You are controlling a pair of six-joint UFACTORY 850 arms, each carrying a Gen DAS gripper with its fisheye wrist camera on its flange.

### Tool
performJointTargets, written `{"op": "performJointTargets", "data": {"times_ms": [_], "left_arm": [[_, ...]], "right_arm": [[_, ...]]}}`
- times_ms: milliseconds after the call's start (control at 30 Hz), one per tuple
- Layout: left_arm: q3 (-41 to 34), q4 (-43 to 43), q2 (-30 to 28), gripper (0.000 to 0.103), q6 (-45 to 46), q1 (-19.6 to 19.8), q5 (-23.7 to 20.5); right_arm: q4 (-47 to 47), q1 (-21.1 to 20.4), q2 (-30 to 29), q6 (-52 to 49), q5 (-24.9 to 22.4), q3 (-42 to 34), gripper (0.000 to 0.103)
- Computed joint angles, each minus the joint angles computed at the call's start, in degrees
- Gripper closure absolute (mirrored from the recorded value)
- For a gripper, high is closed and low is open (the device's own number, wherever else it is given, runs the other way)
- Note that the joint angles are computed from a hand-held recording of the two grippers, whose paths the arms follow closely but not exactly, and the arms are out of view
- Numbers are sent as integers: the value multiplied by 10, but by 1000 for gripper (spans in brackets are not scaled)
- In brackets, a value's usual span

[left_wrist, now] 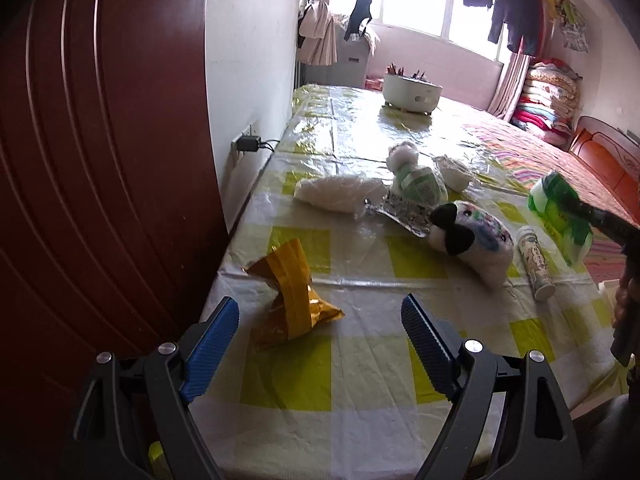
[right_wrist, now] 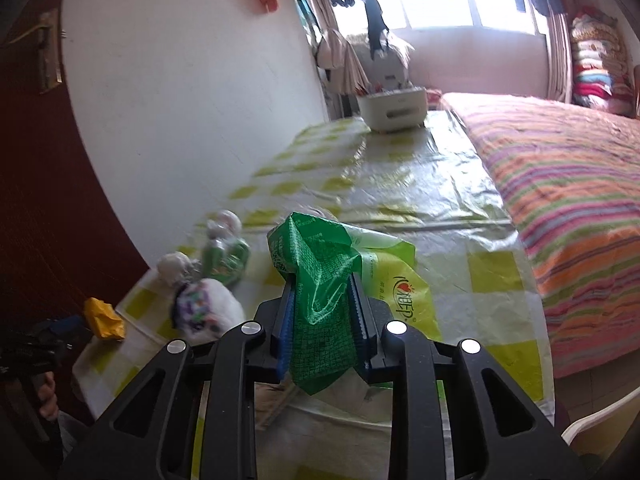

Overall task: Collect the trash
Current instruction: 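Grasp the green tissue pack with the right tool while the left tool grasps the yellow wrapper, then carry the tissue pack and yellow wrapper over the cream bin with both tools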

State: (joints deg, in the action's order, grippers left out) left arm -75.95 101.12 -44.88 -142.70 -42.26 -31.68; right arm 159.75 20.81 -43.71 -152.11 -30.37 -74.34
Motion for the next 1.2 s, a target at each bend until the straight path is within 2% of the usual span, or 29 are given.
{"op": "performJointTargets", "data": {"times_ms": [133, 300, 400, 500, 533, 600, 667, 700, 833, 1033, 1200], "left_arm": [[-15, -33, -11, 22, 38, 2, 0], [-19, -9, -16, 22, -15, 18, 24], [-23, -14, -21, 22, -37, 21, 11], [-35, -39, -30, 23, -25, 25, 16], [-41, -51, -33, 27, -18, 26, 16], [-51, -74, -40, 43, 2, 29, 20], [-65, -110, -50, 72, 34, 34, 31], [-69, -120, -52, 75, 41, 36, 35], [-74, -113, -53, 84, 30, 31, 27], [-103, -100, -61, 84, 61, 2, -21], [-137, -81, -73, 84, 88, -16, -16]], "right_arm": [[-11, 5, 11, 3, -24, 16, 79], [-8, 9, 22, -8, -48, 34, 79], [-12, 7, 28, -7, -61, 43, 79], [-13, 6, 33, -5, -72, 51, 79], [-10, 5, 34, -6, -75, 53, 79], [-15, 3, 37, -1, -79, 57, 79], [-8, 3, 39, -7, -84, 62, 79], [-11, 1, 41, -4, -85, 64, 79], [1, -4, 50, -15, -101, 79, 79], [34, -15, 70, -40, -124, 110, 79], [54, -31, 83, -50, -136, 137, 79]]}}
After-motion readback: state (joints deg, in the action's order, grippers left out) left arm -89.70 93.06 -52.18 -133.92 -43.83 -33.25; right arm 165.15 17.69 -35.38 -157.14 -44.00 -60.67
